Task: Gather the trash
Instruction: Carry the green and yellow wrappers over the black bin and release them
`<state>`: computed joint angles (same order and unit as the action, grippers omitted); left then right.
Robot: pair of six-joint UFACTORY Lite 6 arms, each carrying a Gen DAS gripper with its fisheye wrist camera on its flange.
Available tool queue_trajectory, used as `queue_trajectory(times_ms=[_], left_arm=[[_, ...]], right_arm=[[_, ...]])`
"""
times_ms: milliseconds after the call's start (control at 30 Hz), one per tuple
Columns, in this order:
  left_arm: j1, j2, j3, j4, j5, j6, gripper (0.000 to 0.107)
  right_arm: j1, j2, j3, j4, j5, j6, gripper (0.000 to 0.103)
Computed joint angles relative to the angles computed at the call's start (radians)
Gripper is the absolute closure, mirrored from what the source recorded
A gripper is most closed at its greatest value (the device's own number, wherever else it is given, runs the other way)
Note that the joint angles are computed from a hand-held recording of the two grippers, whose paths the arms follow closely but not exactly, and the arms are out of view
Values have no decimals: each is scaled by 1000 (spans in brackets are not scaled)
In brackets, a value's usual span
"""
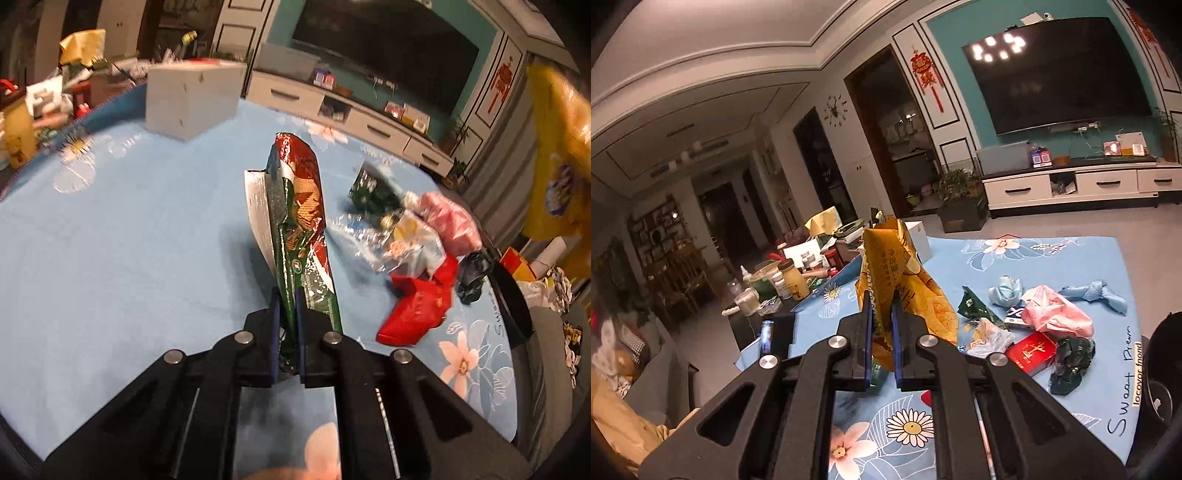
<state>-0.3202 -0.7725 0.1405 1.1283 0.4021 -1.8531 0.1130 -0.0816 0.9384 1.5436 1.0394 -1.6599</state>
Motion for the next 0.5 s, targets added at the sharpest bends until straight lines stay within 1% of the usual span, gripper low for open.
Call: queue_trajectory(times_ms=[33,67,100,133,167,233,300,367,433,500], left_arm=[[-24,-40,-1,-49,40,44,98],[-68,-119,-7,-119,110,106,98],[-103,-161,-6,-147,158,128,98],[-155,-209,0,-167,226,138,98],[-183,-240,4,-178,266,148,98],[-279,-298,28,-189,379,149,98],[-333,-310,55,-183,425,140,98],[-417,-257,101,-142,474,79,98],[-463,-199,145,-116,477,43,98],[-499,-108,206,-81,467,12,98]], right_arm=[[-8,-9,-7,0,5,2,93],[-19,-21,-15,0,14,4,93],[-26,-32,-23,2,18,4,93],[-31,-41,-30,9,22,-1,93],[-46,-57,-39,13,36,-1,93],[-62,-69,-55,23,51,-7,93],[-88,-76,-68,28,67,-15,93],[-122,-74,-75,27,85,-21,93],[-156,-76,-84,27,101,-23,93],[-201,-72,-93,30,121,-35,93]])
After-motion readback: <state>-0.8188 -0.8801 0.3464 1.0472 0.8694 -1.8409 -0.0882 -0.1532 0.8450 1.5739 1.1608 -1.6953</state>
